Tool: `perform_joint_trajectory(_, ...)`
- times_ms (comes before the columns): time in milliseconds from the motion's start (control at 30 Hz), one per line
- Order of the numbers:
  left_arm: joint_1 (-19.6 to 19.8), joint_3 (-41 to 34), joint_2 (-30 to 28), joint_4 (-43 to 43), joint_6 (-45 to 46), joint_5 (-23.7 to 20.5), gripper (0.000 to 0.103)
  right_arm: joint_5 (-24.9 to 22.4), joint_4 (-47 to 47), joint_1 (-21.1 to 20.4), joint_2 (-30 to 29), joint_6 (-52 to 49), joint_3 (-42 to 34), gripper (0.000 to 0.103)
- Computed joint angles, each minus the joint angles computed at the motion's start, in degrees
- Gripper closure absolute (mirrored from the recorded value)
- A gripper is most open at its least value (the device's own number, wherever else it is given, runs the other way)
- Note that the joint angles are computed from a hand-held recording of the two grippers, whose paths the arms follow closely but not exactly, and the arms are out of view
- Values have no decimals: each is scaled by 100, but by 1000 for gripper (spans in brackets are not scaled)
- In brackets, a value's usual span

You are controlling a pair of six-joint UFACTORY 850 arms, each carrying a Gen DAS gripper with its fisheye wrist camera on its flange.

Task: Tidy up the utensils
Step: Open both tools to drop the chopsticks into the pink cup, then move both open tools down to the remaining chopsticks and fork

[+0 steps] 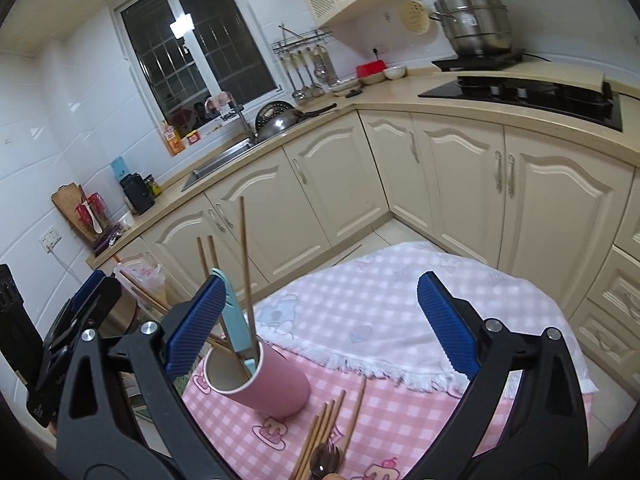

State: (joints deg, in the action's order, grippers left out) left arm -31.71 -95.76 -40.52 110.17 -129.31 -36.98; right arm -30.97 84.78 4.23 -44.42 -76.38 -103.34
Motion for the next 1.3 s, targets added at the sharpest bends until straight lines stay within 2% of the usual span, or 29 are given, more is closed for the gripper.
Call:
perform_joint_trajectory(700, -184, 682, 163, -781, 463, 568, 6, 305, -1329, -83, 306, 1018, 784, 8)
perform_joint_trajectory(900, -225, 774, 134, -1017, 576, 754, 6, 462, -1986, -37, 392, 1523, 1009, 8)
perform_joint_trajectory(1133, -269, 661, -95, -1862, 1418, 1113, 6, 455, -2693, 10, 368, 2038, 1263, 8)
perform_joint_trajectory(1300, -328, 426, -379, -2985, 2684, 1273, 6, 413, -2955, 9, 332, 2266, 1375, 8)
